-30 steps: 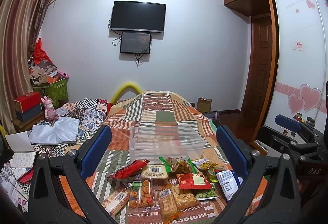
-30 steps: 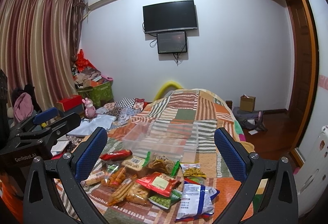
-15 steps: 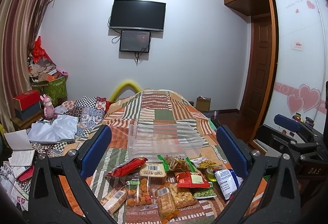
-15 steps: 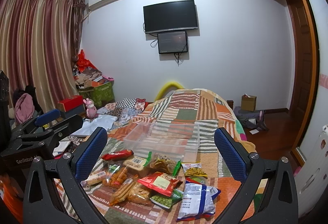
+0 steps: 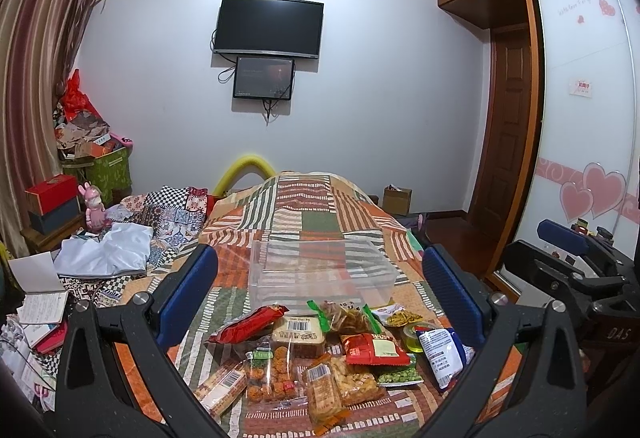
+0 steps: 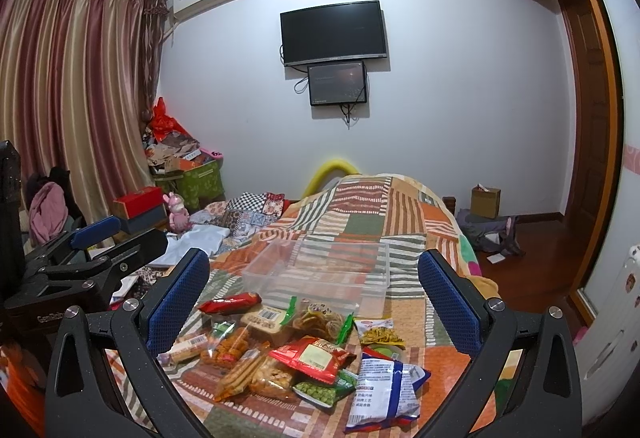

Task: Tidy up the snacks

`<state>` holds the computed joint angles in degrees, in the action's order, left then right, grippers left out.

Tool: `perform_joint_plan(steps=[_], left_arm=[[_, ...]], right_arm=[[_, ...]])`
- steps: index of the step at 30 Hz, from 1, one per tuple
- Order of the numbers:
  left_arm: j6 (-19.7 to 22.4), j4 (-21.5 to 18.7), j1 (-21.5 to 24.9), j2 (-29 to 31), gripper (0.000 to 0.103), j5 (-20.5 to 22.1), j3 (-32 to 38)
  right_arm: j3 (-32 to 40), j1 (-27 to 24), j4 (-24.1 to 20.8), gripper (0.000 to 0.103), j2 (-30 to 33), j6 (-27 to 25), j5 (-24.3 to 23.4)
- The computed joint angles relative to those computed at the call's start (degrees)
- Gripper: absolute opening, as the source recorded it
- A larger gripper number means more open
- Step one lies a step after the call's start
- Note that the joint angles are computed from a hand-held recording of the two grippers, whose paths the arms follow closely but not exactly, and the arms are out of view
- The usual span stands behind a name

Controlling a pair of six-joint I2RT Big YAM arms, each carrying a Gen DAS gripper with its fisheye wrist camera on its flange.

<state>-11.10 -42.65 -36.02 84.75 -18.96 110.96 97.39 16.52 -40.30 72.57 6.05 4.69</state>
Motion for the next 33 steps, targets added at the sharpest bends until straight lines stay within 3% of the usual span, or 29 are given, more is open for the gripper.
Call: perform_joint_plan(steps=[19,33], left_arm=[[-0.8,-1.9,1.0,1.4,0.103,1.5,1.0],[-3.4,-10.9,3.5,6.7,0.103,6.2,3.5]], right_arm=[[0.2,-0.5,-0.8,0.103,0.6,0.1,-0.1],[0.7,-4.9,-9.2,0.103,4.5,2.9,-1.8]])
